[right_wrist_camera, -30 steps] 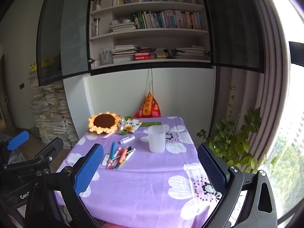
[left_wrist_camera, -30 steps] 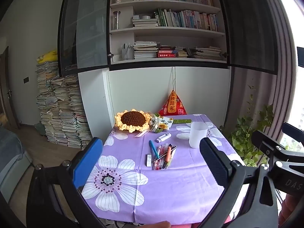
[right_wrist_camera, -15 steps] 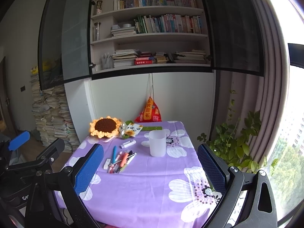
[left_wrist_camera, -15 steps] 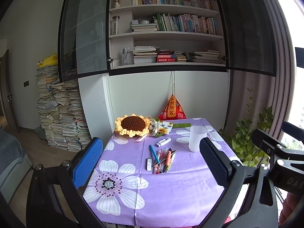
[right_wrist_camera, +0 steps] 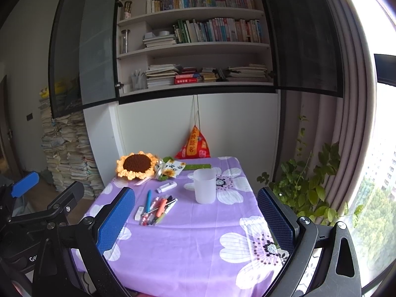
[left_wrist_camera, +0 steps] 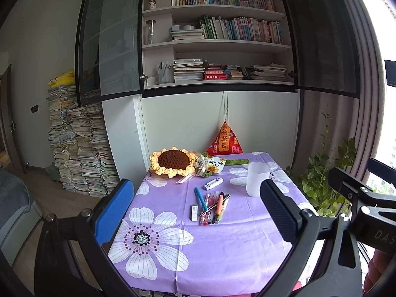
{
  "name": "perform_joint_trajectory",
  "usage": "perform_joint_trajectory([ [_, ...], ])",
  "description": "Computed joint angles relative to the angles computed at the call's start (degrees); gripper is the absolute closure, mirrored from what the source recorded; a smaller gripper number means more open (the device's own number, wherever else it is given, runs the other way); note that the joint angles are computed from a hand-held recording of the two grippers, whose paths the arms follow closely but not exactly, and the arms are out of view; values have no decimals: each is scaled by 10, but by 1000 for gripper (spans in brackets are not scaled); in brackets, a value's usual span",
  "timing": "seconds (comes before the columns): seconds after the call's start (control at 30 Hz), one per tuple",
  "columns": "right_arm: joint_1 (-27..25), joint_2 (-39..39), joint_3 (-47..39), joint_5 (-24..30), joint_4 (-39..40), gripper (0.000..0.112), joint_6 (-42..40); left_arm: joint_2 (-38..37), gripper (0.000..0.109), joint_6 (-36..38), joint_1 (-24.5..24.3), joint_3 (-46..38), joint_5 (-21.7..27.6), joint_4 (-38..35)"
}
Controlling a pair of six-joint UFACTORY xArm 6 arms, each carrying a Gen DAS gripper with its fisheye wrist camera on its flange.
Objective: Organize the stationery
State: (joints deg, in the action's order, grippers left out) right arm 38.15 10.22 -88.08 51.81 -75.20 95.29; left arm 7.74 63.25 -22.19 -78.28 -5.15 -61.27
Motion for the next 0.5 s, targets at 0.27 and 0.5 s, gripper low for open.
perform_joint_trajectory([
  [0.27, 2, 1, 0, 3, 0, 13, 1, 1, 7, 14, 2, -4, 7, -15],
  [0.5, 1, 2, 1, 1, 0, 13, 1, 2, 7, 27, 3, -8, 11, -28],
])
